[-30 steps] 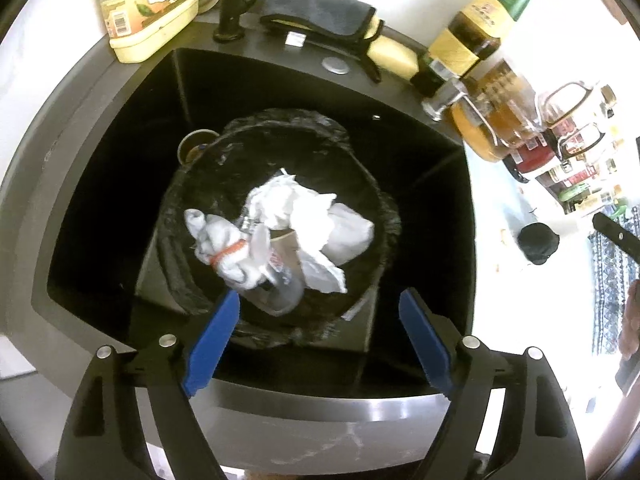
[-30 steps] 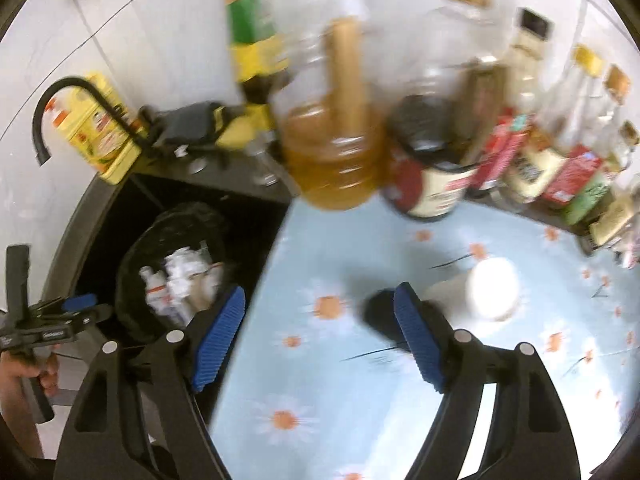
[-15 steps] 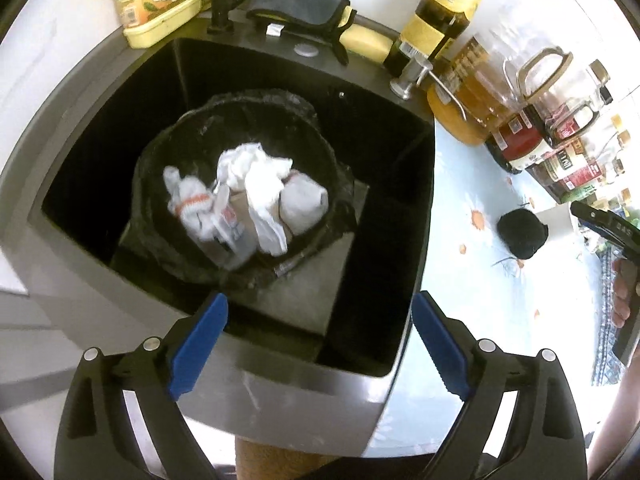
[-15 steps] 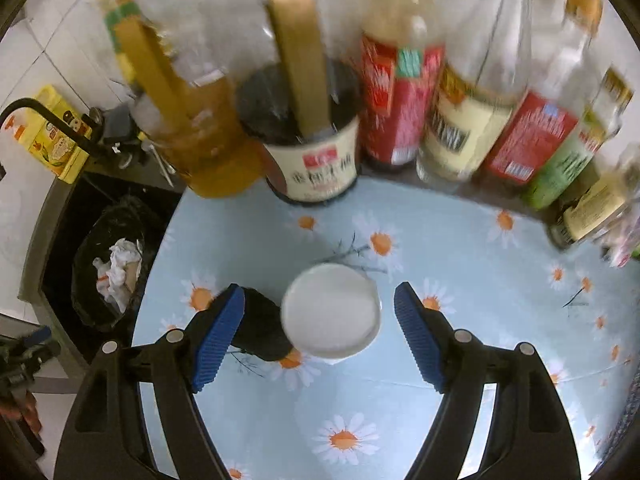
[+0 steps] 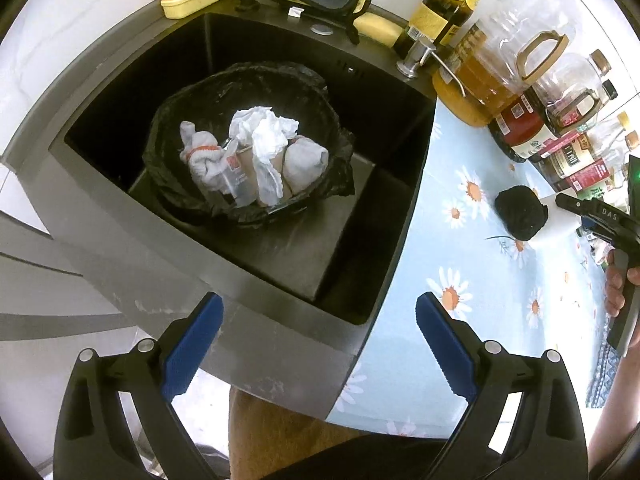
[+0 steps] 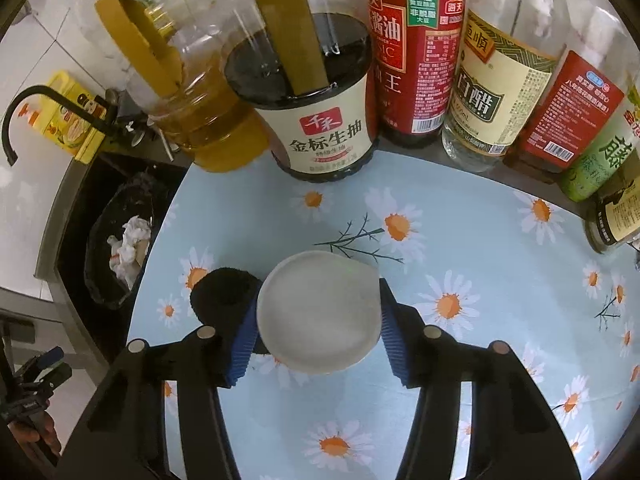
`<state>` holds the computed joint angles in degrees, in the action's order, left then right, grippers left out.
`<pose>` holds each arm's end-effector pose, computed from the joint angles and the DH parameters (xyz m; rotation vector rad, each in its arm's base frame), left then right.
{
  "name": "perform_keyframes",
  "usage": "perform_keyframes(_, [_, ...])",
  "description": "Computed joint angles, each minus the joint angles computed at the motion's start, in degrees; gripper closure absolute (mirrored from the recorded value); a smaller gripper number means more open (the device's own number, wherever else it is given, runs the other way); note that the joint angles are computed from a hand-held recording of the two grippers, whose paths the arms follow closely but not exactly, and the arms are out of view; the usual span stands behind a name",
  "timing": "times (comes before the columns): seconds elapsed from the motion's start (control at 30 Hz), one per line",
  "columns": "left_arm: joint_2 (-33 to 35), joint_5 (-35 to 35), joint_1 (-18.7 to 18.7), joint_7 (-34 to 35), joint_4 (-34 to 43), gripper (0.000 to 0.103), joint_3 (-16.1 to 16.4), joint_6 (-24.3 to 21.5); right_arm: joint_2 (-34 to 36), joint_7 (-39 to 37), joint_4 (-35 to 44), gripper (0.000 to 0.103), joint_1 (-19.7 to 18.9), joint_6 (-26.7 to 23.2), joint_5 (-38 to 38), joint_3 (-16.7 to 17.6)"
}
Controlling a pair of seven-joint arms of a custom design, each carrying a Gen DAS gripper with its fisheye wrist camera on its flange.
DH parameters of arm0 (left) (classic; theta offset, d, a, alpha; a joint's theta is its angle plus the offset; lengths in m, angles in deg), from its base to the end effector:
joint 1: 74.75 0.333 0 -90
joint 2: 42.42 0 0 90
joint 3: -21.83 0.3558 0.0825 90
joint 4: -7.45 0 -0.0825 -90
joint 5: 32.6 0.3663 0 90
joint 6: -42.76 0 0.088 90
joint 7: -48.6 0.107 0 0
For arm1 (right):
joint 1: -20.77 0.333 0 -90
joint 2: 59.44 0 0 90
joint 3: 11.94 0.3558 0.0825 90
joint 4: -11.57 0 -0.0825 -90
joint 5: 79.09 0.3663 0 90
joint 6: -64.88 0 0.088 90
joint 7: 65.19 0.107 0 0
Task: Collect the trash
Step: 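Grasp the white paper cup with the right tool while the left tool grasps the black fuzzy ball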
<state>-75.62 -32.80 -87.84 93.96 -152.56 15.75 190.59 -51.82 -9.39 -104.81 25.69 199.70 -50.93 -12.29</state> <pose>0.3187 -0.1120 0.4531 -2.5097 1.5684 -0.5106 0.5838 0.0534 0.4511 -2.2379 1.5494 0.0423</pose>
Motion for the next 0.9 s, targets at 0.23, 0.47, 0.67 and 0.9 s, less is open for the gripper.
perform_keyframes(0.23, [2.0, 0.6, -0.7, 0.7, 2.1, 0.009, -0.4, 0.8, -2.4, -2.7, -1.6, 0.048, -0.9, 1.1, 2.4, -0.5])
perform_keyframes(0.47, [9.5, -0.3, -3.0, 7.3, 8.2, 0.009, 0.2, 3.6, -7.1, -5.1, -4.6, 0.048, -2.8, 0.9, 5.8, -2.3])
perform_keyframes(0.67, [18.0, -2.6, -4.7, 15.2, 15.2, 0.009, -0.8, 5.5, -12.5, -7.1, -9.9, 0.048, -4.5, 0.2, 7.8, -4.3])
perform_keyframes(0.9, [27.9, -4.8, -4.1, 22.8, 24.2, 0.009, -3.8, 5.5, -18.5, -6.9, -16.2, 0.048, -6.4, 1.0, 7.2, -6.4])
